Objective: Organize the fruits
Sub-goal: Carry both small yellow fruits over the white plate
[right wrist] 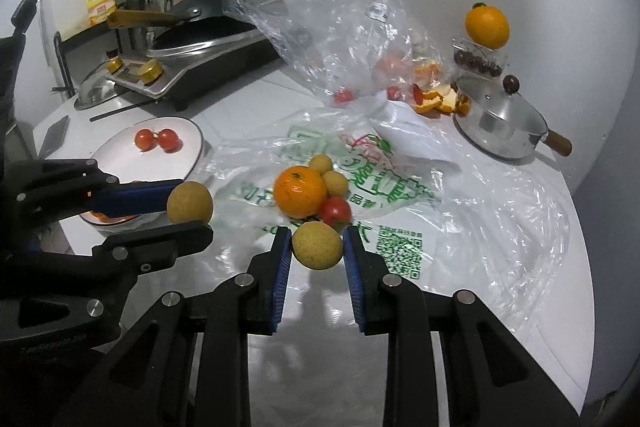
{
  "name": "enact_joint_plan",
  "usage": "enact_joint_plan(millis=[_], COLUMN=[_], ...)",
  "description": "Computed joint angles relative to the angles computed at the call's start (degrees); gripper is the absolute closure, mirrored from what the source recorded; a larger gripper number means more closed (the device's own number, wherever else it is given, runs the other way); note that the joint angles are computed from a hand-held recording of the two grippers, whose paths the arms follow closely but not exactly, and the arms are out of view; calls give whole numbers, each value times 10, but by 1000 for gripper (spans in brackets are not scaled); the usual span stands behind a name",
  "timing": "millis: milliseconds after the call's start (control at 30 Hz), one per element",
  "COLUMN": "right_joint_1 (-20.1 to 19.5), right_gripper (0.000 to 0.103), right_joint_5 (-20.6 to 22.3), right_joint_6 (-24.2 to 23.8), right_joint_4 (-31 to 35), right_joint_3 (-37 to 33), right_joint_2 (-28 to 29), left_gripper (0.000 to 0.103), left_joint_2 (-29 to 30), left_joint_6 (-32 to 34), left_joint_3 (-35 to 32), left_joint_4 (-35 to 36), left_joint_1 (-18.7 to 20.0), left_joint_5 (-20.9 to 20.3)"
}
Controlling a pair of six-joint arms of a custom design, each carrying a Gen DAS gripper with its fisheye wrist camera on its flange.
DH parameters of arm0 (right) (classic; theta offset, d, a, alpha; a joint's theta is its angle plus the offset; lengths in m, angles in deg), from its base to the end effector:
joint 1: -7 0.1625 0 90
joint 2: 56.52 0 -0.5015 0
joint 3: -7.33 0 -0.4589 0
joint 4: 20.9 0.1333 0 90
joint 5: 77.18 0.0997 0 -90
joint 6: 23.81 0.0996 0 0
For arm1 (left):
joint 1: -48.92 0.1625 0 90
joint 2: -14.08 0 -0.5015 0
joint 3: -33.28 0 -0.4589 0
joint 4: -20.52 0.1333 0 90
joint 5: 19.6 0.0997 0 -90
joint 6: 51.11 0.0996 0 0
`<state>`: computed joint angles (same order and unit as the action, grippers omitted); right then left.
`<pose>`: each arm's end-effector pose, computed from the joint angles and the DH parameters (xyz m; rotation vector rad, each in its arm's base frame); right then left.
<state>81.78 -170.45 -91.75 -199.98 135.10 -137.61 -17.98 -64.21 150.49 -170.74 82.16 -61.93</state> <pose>-0.0168 -0.5480 0.3179 1.0959 -2.2745 0.6847 -0.3702 -0.4900 -0.0653 0.7720 2.3408 -0.9077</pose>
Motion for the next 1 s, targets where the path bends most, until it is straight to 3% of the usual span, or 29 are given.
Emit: enact_joint_plan(millis=[1000], right_joint_1=[58], right_gripper=[75], right_joint_5=[-37], right_joint_6=[-14], right_joint_4=[-48], right_joint_3=[52], right_joint_2=[13], left_gripper=[74], left_joint_2=[-56], left_joint_6=[-43], left_joint_3=[100], left_joint_4=[-64], left_joint_1=[-13], left_joint_5=[33])
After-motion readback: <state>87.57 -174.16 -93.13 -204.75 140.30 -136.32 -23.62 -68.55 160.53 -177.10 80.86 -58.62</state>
